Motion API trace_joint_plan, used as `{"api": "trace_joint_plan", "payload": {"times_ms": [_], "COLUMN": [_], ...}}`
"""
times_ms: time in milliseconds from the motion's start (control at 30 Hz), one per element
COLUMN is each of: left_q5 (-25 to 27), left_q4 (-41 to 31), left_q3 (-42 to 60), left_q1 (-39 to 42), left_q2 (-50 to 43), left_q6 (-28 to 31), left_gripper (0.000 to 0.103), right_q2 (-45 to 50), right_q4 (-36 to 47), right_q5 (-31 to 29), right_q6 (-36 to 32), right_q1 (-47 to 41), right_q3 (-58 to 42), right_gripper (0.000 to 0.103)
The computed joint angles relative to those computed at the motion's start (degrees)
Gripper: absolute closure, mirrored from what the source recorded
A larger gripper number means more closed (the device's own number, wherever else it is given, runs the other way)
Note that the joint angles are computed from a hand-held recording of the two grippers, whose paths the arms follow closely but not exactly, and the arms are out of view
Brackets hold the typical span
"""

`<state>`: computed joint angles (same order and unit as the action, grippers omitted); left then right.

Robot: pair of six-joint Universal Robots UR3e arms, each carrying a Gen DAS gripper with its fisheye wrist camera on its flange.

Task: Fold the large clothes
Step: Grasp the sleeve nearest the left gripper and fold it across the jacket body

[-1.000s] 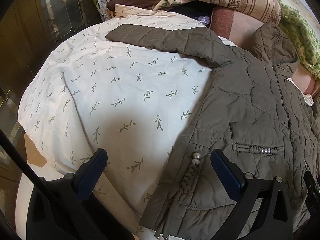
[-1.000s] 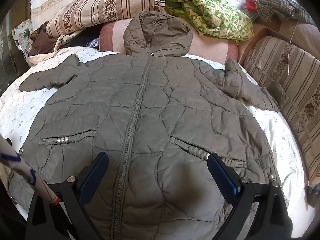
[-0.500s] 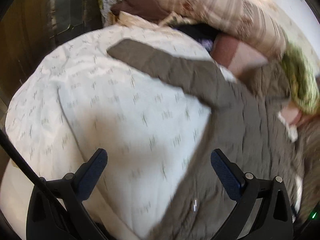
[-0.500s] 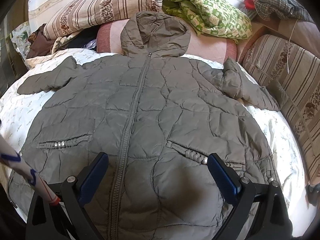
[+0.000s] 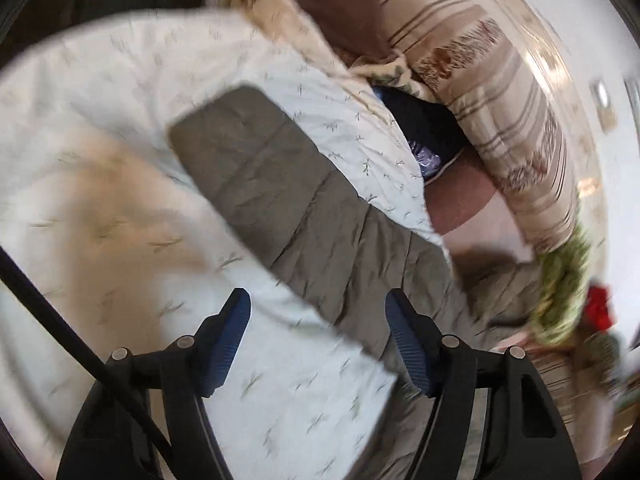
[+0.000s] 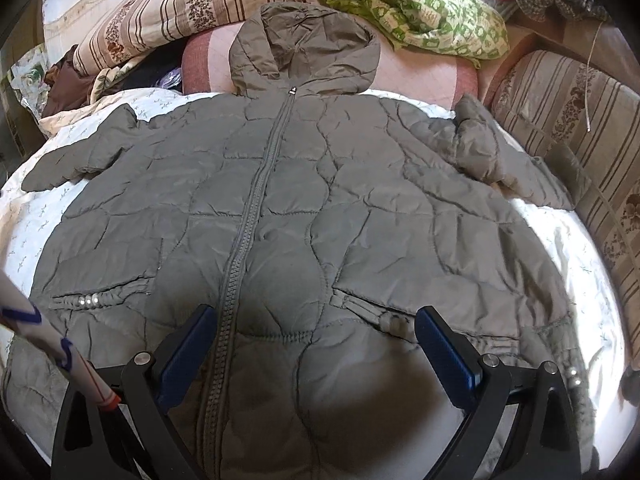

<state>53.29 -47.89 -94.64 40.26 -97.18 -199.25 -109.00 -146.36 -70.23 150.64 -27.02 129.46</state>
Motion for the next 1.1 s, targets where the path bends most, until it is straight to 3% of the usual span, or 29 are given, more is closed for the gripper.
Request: {"api": "trace_joint_plan", "payload": {"times_ms": [133, 367, 500, 600, 633, 700, 733, 833, 1100], "left_q5": [-1.9, -3.0, -2.6, 0.5, 2.9, 9.6, 12.0, 12.7, 9.6], "left_q4": [7.2, 12.0, 11.3, 9.2, 7.1, 1.5, -1.4, -1.3, -4.7], "left_q3": [0.3, 8.0, 14.3, 18.8, 21.1, 26.1, 28.5, 27.1, 32.0], "left_q1": [0.2, -1.9, -2.2, -3.6, -4.7, -7.2, -8.4, -10.2, -22.2], "left_q2": [-7.6, -19.2, -23.6, -25.5, -25.8, -26.4, -26.7, -23.5, -16.7], "left_q6": [-4.2, -6.9, -8.2, -9.3, -8.6, -6.3, -5.5, -6.0, -4.8], "left_gripper": [0.034, 0.033, 0.025, 0.025, 0.029, 0.083, 0.086, 0.091, 0.094], "right_q2": [4.1, 8.4, 9.6, 10.6, 11.1, 11.7, 12.0, 12.0, 12.8], "right_q4": [-4.3, -11.3, -11.7, -13.6, -14.5, -15.8, -16.2, -16.8, -18.4], "right_q5": [-2.0, -4.1, -3.6, -4.4, -4.8, -5.2, -5.2, -4.5, -2.1], "right_q6": [0.9, 0.5, 0.6, 1.0, 1.1, 1.4, 1.4, 1.3, 0.7], "right_q1": [2.0, 4.3, 4.0, 4.7, 5.1, 5.5, 5.6, 5.2, 3.7], "right_q3": [0.0, 1.1, 0.9, 1.3, 1.4, 1.7, 1.7, 2.2, 3.3], "right_gripper": [0.002, 0.001, 0.001, 0.000, 0.000, 0.000, 0.000, 0.000, 0.000]}}
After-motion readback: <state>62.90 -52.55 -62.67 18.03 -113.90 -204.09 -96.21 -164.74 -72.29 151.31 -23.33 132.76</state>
